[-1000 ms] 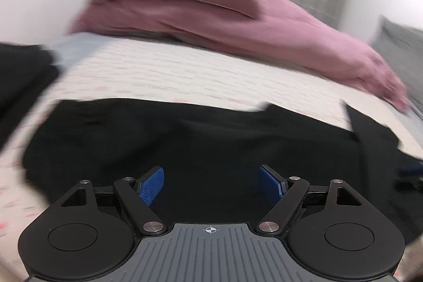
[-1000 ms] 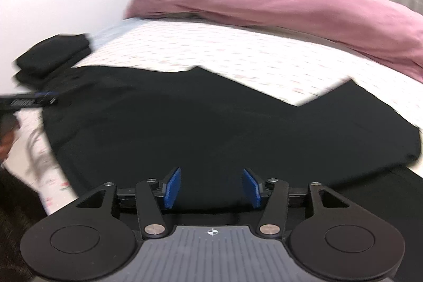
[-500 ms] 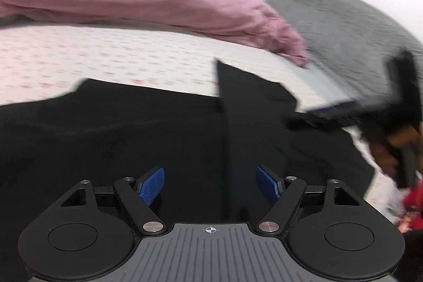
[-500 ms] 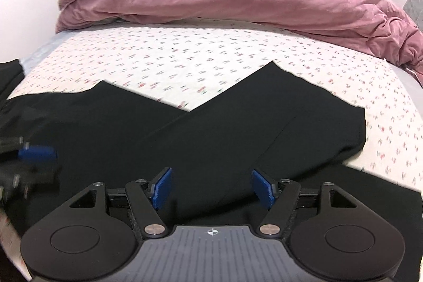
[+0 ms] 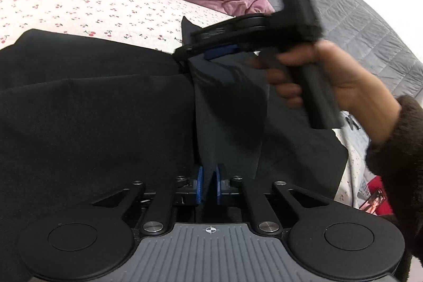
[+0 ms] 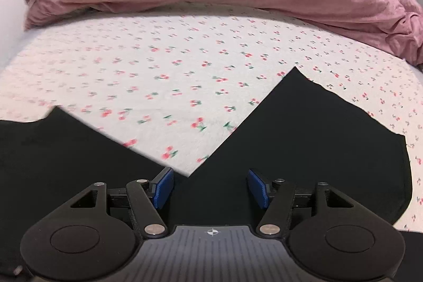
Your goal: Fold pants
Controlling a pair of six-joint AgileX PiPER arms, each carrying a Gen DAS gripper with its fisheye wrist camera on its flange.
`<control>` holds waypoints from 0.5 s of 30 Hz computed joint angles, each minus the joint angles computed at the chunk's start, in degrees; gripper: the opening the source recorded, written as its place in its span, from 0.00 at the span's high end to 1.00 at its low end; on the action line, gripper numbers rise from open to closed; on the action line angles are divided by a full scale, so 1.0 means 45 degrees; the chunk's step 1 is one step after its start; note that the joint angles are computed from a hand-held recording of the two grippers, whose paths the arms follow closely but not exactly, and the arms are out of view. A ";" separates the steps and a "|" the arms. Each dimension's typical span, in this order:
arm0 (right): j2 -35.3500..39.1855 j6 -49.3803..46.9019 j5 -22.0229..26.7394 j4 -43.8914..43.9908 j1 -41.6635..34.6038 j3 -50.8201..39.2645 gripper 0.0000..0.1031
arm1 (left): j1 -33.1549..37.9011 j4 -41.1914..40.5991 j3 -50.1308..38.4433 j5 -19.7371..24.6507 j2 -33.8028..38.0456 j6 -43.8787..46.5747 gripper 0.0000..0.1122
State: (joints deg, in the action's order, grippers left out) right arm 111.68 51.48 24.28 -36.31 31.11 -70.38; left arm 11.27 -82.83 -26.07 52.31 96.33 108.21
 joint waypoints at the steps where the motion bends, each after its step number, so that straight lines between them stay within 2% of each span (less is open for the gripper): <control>1: 0.0184 0.0832 0.0125 -0.0898 0.0108 -0.0098 0.55 | -0.0034 -0.0089 0.0035 -0.0057 0.0007 0.0061 0.98; 2: 0.0231 0.1500 0.0072 -0.1654 0.0171 -0.0043 0.59 | 0.0002 -0.0097 0.0077 -0.0099 -0.0016 0.0096 1.00; 3: 0.0197 0.2029 -0.0010 -0.2268 0.0214 0.0082 0.76 | -0.0023 -0.0157 0.0139 -0.0164 -0.0083 0.0125 1.00; 4: 0.0141 0.2369 0.0038 -0.2662 0.0265 0.0183 1.00 | -0.0059 -0.0298 0.0243 -0.0234 -0.0154 0.0265 1.00; 5: 0.0060 0.2483 0.0082 -0.2801 0.0283 0.0255 1.00 | -0.0102 -0.0440 0.0351 -0.0283 -0.0232 0.0424 1.00; 10: -0.1289 0.5603 0.0243 -0.5983 0.0629 0.1849 1.00 | 0.0065 -0.0587 0.0820 -0.0314 -0.0763 0.0972 1.00; 15: -0.3538 0.7900 0.1000 -0.8044 0.1068 0.3907 1.00 | 0.0026 -0.0599 0.0986 -0.0022 -0.1018 0.1175 1.00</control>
